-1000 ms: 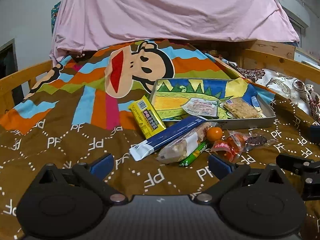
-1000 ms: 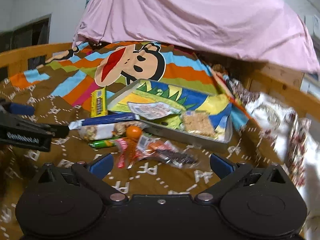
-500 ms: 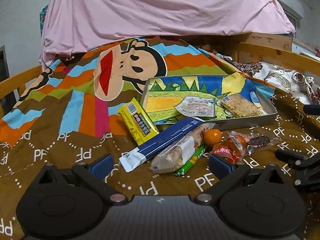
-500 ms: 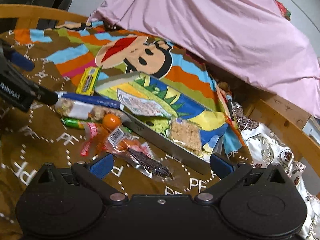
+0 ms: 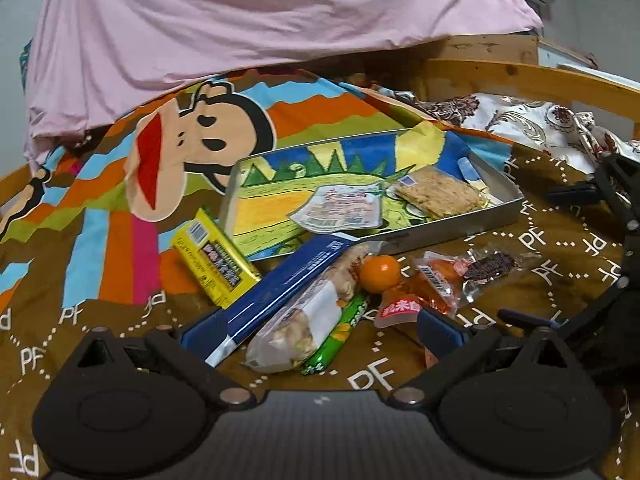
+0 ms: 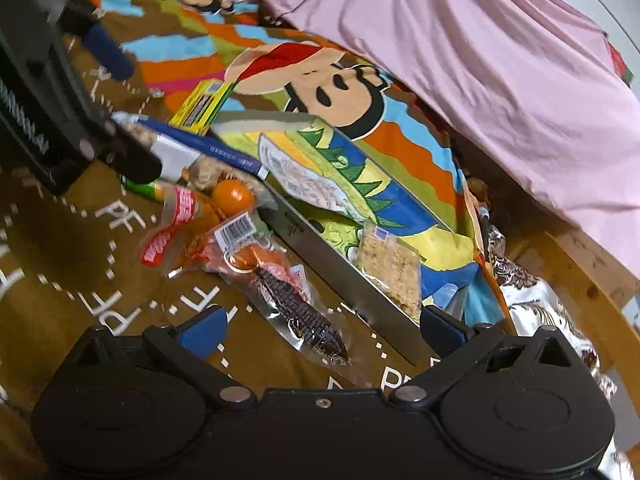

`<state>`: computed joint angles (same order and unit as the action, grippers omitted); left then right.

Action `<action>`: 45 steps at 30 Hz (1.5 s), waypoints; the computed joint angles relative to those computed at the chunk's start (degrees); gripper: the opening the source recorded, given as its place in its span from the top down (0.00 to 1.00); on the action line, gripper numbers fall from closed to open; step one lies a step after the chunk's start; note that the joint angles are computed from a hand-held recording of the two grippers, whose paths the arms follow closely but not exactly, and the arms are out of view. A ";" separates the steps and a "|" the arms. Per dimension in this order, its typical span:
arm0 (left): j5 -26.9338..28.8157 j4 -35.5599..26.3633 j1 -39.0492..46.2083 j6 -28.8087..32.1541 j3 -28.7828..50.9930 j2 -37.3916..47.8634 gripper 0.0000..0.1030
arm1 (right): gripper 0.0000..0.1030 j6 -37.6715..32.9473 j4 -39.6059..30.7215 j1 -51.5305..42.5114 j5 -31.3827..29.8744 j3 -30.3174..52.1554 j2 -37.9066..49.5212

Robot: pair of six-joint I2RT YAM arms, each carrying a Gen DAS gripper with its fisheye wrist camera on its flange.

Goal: Organize snacks
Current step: 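Move both tools toward the remaining snacks beside the tray, then grasp the red-labelled orange snack pack with the left tool while the right tool grasps the jerky strip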

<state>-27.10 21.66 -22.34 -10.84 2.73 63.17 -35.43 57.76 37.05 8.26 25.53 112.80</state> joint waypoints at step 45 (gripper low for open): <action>10.78 1.14 0.10 -10.75 10.25 18.18 0.69 | 0.87 25.16 -34.60 -11.95 -15.76 6.75 -16.13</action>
<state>-16.31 22.80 -22.24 -21.60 12.99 81.35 -10.27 23.16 25.10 -7.50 32.28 96.67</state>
